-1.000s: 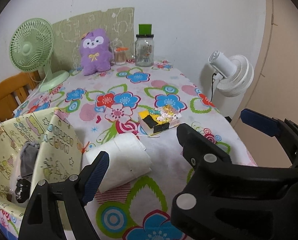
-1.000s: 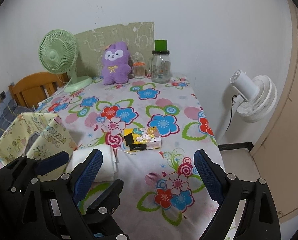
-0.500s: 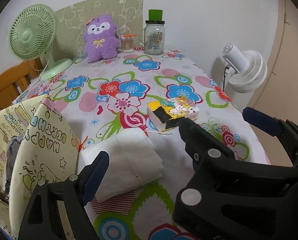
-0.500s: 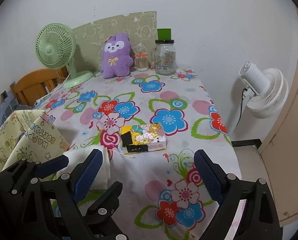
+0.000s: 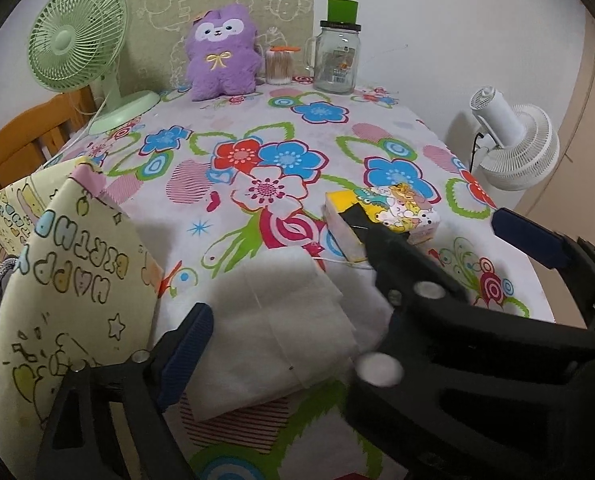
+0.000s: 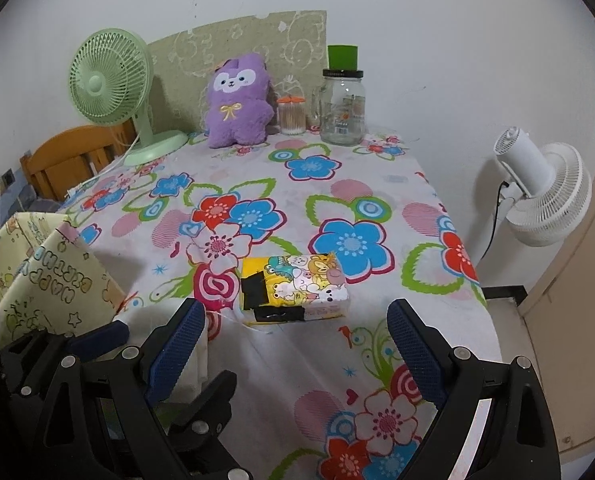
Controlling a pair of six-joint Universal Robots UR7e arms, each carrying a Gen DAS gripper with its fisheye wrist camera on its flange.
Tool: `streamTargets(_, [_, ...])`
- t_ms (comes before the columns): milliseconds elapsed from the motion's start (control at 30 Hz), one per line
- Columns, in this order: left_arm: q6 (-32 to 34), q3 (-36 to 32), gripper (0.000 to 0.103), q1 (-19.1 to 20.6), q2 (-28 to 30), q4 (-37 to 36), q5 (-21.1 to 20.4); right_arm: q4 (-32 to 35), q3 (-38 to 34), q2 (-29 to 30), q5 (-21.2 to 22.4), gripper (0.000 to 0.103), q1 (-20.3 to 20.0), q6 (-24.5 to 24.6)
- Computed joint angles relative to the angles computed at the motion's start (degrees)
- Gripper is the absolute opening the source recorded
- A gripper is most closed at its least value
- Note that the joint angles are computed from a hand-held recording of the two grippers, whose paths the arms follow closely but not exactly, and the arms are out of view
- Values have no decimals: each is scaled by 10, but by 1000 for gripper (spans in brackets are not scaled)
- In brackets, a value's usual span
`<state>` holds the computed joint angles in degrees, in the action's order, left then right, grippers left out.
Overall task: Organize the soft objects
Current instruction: 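Move both tools toward the white folded pad and yellow cartoon pack, then grasp the white folded pad with the left tool while the right tool grasps the yellow pack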
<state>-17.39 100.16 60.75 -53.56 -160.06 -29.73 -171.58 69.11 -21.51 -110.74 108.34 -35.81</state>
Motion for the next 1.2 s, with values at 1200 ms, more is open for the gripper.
streamTargets(1200, [-39, -26, 103, 10, 9, 70, 24, 107, -90, 48, -14, 75, -5, -13])
